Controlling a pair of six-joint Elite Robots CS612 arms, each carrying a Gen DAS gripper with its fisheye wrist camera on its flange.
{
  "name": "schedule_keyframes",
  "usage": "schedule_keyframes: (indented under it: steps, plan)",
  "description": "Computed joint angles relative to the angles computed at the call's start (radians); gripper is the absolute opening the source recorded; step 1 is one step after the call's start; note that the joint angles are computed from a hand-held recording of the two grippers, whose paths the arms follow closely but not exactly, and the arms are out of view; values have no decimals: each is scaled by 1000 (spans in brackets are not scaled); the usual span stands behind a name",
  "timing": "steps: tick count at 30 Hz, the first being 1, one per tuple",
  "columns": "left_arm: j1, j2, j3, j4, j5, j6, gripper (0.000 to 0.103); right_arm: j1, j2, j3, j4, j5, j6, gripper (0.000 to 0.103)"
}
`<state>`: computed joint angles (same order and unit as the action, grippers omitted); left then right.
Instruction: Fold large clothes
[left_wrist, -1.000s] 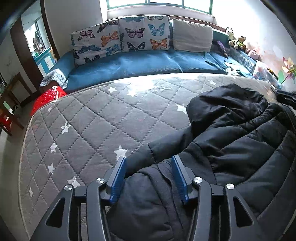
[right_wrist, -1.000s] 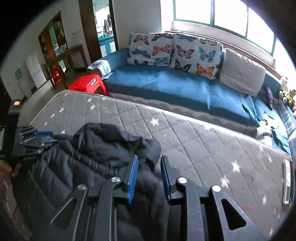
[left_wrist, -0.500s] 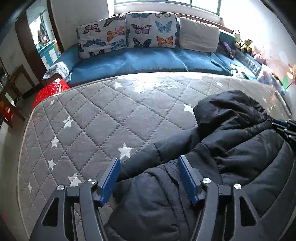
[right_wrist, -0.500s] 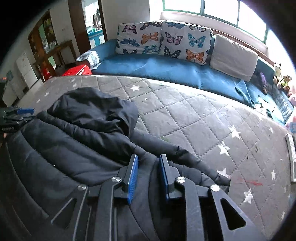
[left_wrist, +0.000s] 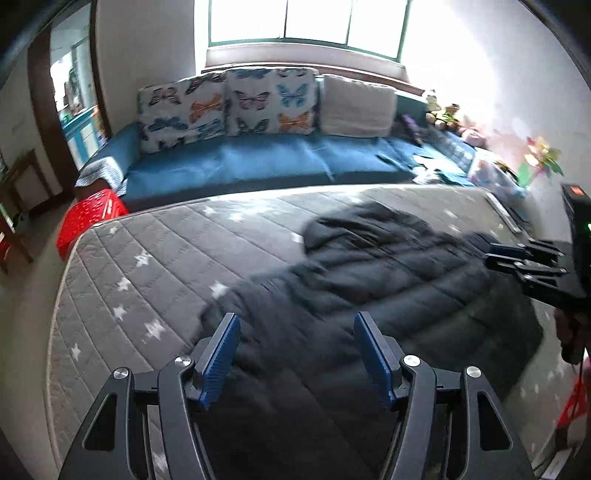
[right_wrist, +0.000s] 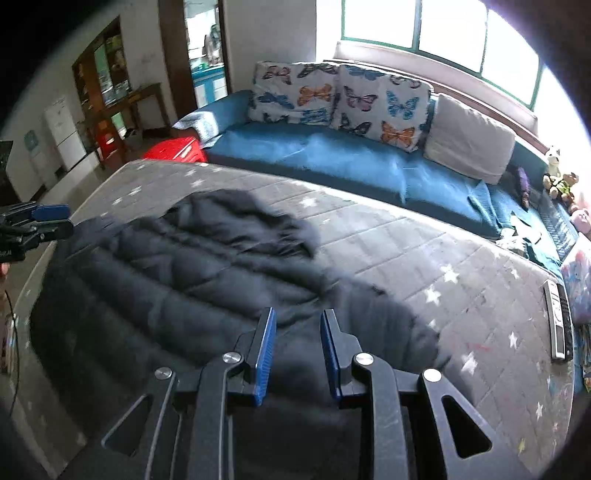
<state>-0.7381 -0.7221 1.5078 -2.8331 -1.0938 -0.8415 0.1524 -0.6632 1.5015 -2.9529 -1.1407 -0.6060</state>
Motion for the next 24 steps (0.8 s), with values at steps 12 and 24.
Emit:
schedule_keyframes:
  steps: [12, 24]
  plan:
    - [-44, 43, 12, -97, -94, -39, 66, 2, -14, 70, 9, 86, 12, 28]
    - [-15, 75, -5, -123, -170, -74, 66, 14, 17, 68, -9, 41, 4, 28]
